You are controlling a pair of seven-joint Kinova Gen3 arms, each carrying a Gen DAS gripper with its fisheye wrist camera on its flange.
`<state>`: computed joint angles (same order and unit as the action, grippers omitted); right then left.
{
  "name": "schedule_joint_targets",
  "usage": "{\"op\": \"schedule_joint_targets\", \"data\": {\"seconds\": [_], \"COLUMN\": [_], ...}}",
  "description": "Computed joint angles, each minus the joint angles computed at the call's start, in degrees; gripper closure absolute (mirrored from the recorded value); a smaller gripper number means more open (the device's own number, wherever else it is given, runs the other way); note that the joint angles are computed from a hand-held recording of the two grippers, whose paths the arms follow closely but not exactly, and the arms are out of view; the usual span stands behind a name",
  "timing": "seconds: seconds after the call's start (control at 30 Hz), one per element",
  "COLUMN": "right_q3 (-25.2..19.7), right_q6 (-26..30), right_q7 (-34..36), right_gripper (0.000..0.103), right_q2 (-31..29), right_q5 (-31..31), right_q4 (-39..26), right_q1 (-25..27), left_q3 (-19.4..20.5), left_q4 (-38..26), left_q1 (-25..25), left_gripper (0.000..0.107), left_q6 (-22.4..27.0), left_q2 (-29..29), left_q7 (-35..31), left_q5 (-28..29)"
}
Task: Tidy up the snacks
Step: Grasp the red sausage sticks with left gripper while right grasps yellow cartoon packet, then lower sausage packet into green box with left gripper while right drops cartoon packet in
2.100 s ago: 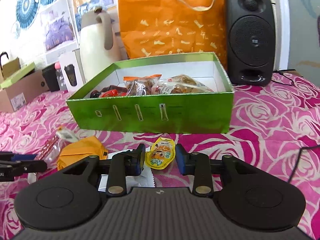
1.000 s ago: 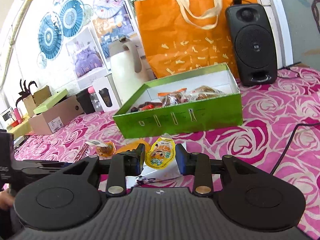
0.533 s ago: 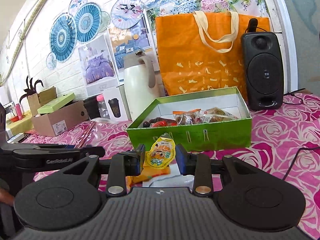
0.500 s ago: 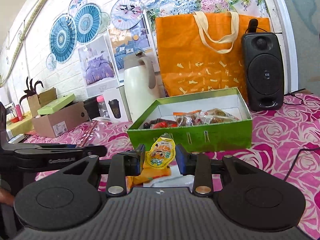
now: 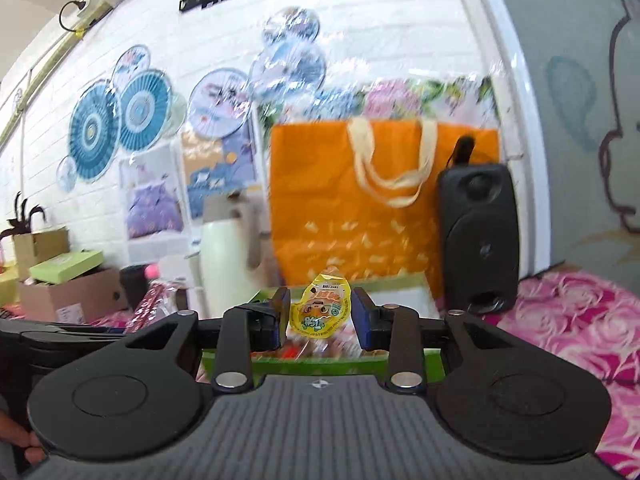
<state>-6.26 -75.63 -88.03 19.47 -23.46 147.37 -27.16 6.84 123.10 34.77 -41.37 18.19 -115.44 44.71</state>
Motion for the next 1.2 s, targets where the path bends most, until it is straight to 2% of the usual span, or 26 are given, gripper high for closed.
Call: {"op": "schedule_joint_targets", "data": {"seconds": [0.1, 0.2, 0.27, 0.4, 0.47, 0.53, 0.6, 0.77, 0.8, 0.87, 1.03, 1.1, 1.17, 1.2], "right_q3": [-2.96, -6.77, -5.20, 2.44, 2.50, 2.45, 2.61, 2.95, 2.77, 3.31, 2.72, 2.69, 2.91, 3.02], "right_q6": [0.88, 7.70, 12.36, 18.96, 23.18, 27.73, 30.54, 33.18, 33.64, 34.23, 32.47, 30.72, 27.94, 26.75], "right_q7": [3.02, 4.72, 2.93, -4.93, -6.80, -8.72, -9.80, -10.12, -10.32, -9.11, -9.38, -9.73, -9.45, -9.16], "right_gripper": [0.044, 0.044, 0.044, 0.044, 0.044, 0.044, 0.043, 0.041, 0.037, 0.035, 0.017, 0.007, 0.000, 0.000], "right_q2": [1.20, 2.00, 2.72, 4.56, 5.49, 6.10, 6.81, 7.78, 7.87, 7.92, 8.19, 8.52, 8.89, 9.03], "right_q5": [1.60, 3.94, 5.63, 12.35, 15.65, 17.47, 18.38, 19.13, 20.31, 20.15, 21.21, 20.96, 20.30, 20.00], "right_q4": [-3.23, -8.15, -10.88, -14.77, -17.41, -20.02, -21.88, -23.72, -23.98, -24.32, -23.84, -23.57, -22.90, -22.56], "right_q1": [5.74, 12.80, 13.52, 11.35, 13.33, 14.75, 15.45, 15.72, 16.12, 15.31, 15.86, 15.89, 15.54, 15.33], "left_q3": [-1.44, -1.30, -2.31, 1.13, 0.22, 1.26, 0.18, -4.78, -6.59, -7.38, -9.11, -9.16, -9.13, -9.67], "left_q4": [-3.39, -7.26, -10.06, -14.90, -17.30, -19.00, -19.72, -20.69, -20.75, -21.04, -19.95, -19.17, -17.97, -17.43], "left_q1": [0.02, -2.36, -2.96, -9.77, -10.30, -12.31, -11.75, -8.04, -6.42, -5.86, -4.01, -3.79, -3.55, -2.87], "left_gripper": [0.082, 0.082, 0.082, 0.080, 0.080, 0.076, 0.071, 0.065, 0.057, 0.050, 0.043, 0.041, 0.040, 0.038], "left_q6": [0.06, 1.50, 4.12, 11.81, 15.62, 18.57, 19.26, 20.37, 19.99, 20.30, 17.94, 16.89, 15.26, 14.42], "left_q2": [2.20, 5.58, 7.66, 10.71, 11.87, 12.75, 13.28, 14.28, 14.52, 14.70, 14.55, 14.09, 13.48, 13.23], "left_q7": [-1.55, -1.05, -0.09, 7.34, 10.76, 14.24, 15.75, 17.31, 16.80, 16.78, 15.77, 15.18, 14.65, 13.78], "left_q5": [-0.80, -4.59, -6.62, -15.89, -18.66, -22.06, -23.15, -23.67, -22.67, -22.54, -21.58, -20.90, -20.05, -18.71]}}
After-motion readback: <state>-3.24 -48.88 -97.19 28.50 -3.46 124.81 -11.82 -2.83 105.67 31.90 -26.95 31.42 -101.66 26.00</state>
